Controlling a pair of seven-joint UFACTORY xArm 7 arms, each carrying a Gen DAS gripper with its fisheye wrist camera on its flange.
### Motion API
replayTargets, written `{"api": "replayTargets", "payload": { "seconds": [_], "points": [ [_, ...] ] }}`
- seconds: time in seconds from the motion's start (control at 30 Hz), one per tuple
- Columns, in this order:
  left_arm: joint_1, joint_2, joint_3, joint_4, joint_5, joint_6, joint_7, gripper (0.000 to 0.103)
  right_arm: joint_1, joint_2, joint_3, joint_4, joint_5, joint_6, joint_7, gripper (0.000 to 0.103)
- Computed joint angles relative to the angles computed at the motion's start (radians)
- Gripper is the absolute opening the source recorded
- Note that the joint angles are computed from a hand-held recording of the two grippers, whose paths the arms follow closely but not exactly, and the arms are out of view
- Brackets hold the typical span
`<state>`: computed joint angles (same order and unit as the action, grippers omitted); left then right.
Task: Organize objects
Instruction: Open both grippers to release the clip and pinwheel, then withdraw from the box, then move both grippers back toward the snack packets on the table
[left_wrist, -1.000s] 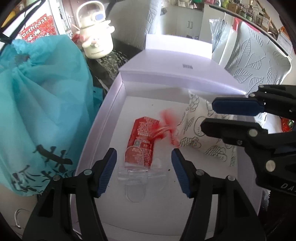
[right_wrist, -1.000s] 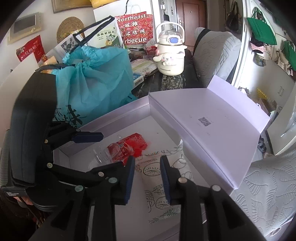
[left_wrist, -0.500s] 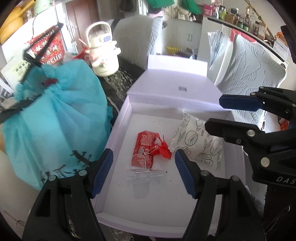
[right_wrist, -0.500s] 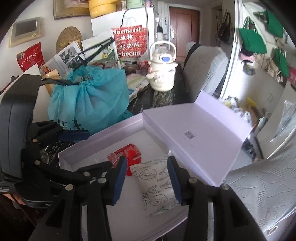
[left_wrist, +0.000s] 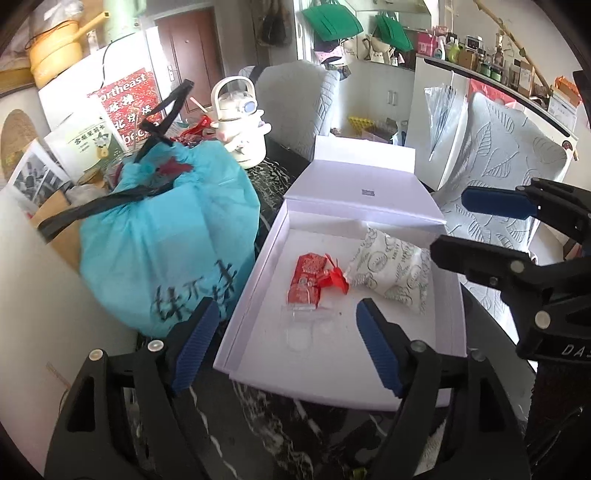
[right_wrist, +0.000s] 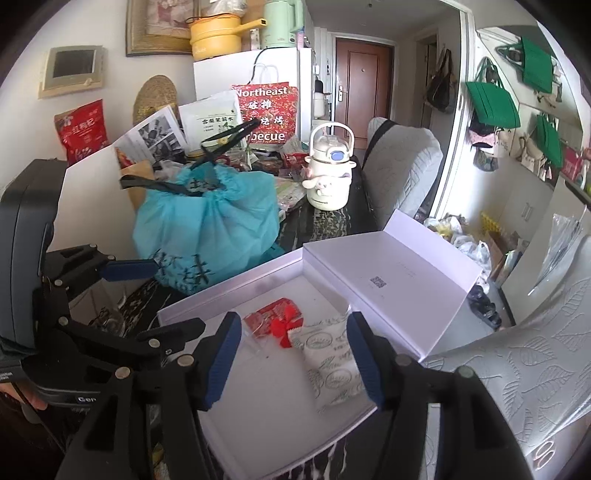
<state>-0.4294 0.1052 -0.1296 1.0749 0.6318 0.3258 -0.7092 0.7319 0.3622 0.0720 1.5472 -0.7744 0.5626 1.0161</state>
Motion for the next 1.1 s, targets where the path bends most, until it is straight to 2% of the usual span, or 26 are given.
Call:
{"api": "replayTargets", "payload": {
  "seconds": [0.13,0.43,0.6,0.8,1.1],
  "points": [
    [0.013,-0.067,-0.014,-0.067,-0.030,-0.014,0.006,0.076,0.022,-0.040,0.010,-0.028,-0.027,0.028,0.038,0.062],
    [0.080,-0.243,-0.093,-0.197,-0.001,-0.004,-0.054,0.077,0.041,-0.115,0.065,-0.084,-0.087,0.065,0.137,0.066],
    [0.107,-0.331,-0.125,-0.280,-0.086,-0.024,-0.028,0.077,0.049,-0.142,0.098,-0.109,-0.115,0.095,0.193,0.067],
    [0.151,-0.429,-0.184,-0.359,-0.125,-0.025,-0.019,0.077,0.058,-0.165,0.131,-0.140,-0.138,0.114,0.243,0.068],
    [0.166,-0.531,-0.229,-0.450,-0.204,-0.009,0.002,0.077,0.070,-0.189,0.162,-0.195,-0.147,0.108,0.317,0.071]
  ]
}}
